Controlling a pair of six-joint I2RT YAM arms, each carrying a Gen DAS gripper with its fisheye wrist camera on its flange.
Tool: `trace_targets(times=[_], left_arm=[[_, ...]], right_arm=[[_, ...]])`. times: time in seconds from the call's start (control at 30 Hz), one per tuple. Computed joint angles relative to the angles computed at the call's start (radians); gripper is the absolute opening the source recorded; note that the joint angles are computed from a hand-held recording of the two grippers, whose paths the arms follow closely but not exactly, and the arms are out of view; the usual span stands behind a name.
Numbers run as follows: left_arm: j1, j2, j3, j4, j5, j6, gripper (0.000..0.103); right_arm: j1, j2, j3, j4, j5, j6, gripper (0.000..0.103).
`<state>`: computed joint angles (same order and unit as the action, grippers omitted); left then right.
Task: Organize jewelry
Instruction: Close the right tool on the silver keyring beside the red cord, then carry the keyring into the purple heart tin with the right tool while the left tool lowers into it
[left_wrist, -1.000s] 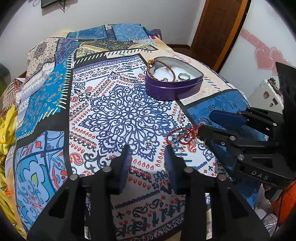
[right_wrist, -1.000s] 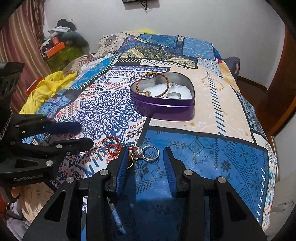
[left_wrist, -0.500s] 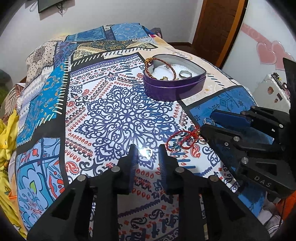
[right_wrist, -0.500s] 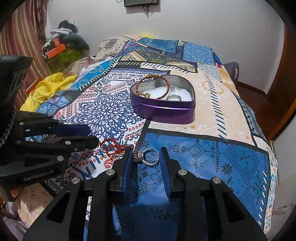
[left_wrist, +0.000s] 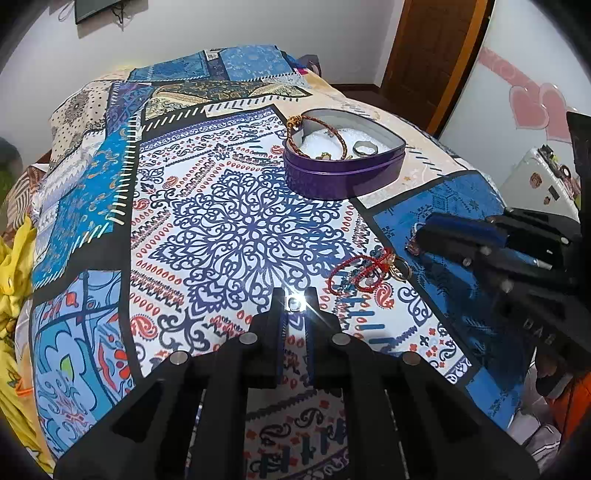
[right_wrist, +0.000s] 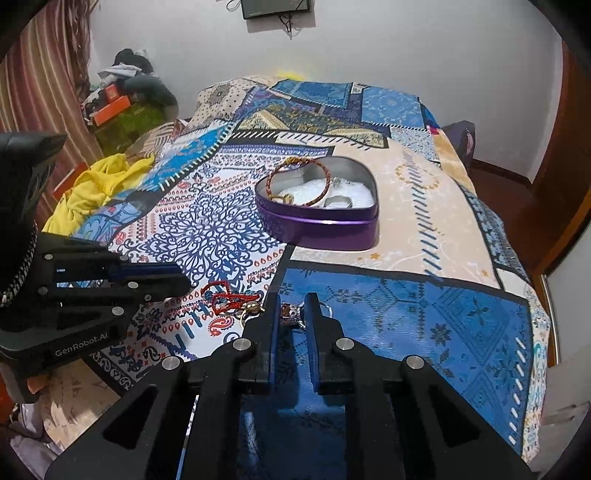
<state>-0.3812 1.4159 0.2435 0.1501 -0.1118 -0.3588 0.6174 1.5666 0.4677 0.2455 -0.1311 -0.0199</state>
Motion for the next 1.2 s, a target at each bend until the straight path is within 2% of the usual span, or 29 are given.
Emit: trace_targets(times=[0.13, 0.2, 0.27, 0.57, 0.8, 1.07, 1.1, 1.2], left_arm=[[-0.013, -0.092, -0.032, -0.032, -0.015, -0.022, 0.008], [-0.016, -0.139, -0.040, -0.057, -0.021, -0.031, 0.008], [-0.009, -0.186, -0.047, -0.081, -0.020, -0.034, 0.008], [0.007, -0.255, -0.059, -0.117, -0.013, -0.048, 0.008], [0.010, -0.301, -0.061, -0.149, -0.018, -0.044, 0.008], [0.012, -0.322, -0.046, -0.170, -0.025, -0.039, 0.008], [0.011, -0.324, -0.043, -0.172, -0.025, -0.037, 0.008], [0.007, -0.319, -0.026, -0.176, -0.030, -0.031, 0.008]], right_arm=[[-0.027, -0.014, 0.002, -0.019, 0.002, 0.012, 0.017], [-0.037, -0.004, 0.010, -0.032, -0.003, 0.011, 0.026], [-0.039, 0.008, 0.014, -0.038, -0.006, 0.010, 0.030], [0.018, 0.052, 0.039, -0.044, 0.024, -0.001, 0.031], [0.019, 0.093, 0.042, 0.000, 0.011, -0.002, 0.030], [0.014, 0.073, 0.022, 0.025, 0.010, 0.005, 0.026], [0.010, 0.067, 0.018, 0.028, -0.001, 0.003, 0.013], [0.004, 0.047, 0.017, 0.020, -0.001, 0.003, 0.012]])
